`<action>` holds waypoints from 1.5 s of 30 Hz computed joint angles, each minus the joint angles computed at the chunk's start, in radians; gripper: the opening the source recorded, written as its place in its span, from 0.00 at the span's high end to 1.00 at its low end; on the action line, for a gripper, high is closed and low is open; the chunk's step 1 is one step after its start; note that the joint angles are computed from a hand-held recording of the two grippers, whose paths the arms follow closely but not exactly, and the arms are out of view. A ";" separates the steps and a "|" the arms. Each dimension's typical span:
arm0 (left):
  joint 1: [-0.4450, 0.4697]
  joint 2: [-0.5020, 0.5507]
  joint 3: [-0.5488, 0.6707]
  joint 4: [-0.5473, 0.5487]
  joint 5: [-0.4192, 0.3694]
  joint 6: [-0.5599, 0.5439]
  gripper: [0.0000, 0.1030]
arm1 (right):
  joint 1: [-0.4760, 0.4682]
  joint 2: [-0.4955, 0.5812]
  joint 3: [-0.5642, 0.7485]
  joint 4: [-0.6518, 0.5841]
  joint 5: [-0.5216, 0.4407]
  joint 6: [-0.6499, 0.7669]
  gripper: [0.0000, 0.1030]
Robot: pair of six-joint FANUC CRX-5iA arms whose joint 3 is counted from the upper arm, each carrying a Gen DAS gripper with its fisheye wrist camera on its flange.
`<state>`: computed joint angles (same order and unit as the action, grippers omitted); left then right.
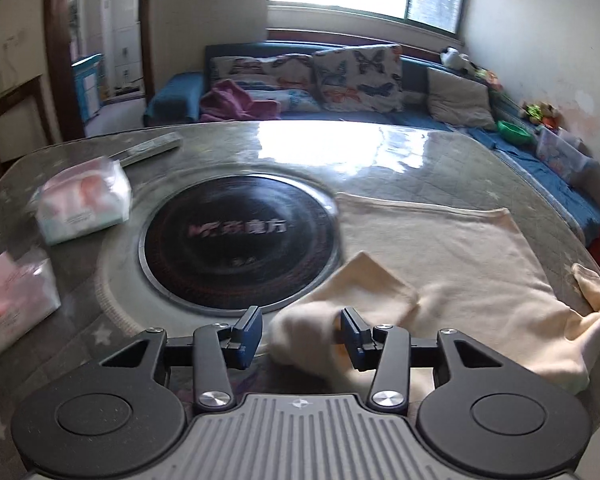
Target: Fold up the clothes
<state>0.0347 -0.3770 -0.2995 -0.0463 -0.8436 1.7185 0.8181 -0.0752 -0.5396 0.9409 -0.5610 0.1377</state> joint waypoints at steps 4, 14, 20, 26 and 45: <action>-0.037 0.054 0.035 0.002 0.029 -0.038 0.55 | 0.002 0.046 0.055 -0.083 0.054 0.118 0.73; -0.056 0.295 0.177 0.008 0.057 -0.038 0.57 | -0.014 0.260 0.365 -0.557 0.071 0.634 0.73; -0.065 0.428 0.268 -0.022 0.075 -0.024 0.66 | -0.052 0.409 0.559 -0.693 0.028 0.794 0.73; -0.070 0.511 0.322 -0.006 0.112 -0.104 0.79 | -0.078 0.526 0.736 -0.787 -0.056 0.920 0.80; -0.089 0.684 0.556 -0.206 0.106 0.009 0.88 | -0.091 0.754 1.029 -0.628 -0.126 0.978 0.91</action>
<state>-0.0544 0.3069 0.2561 -0.2523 -0.7376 1.7275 0.7271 0.6786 0.4892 0.3133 -0.6868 1.1156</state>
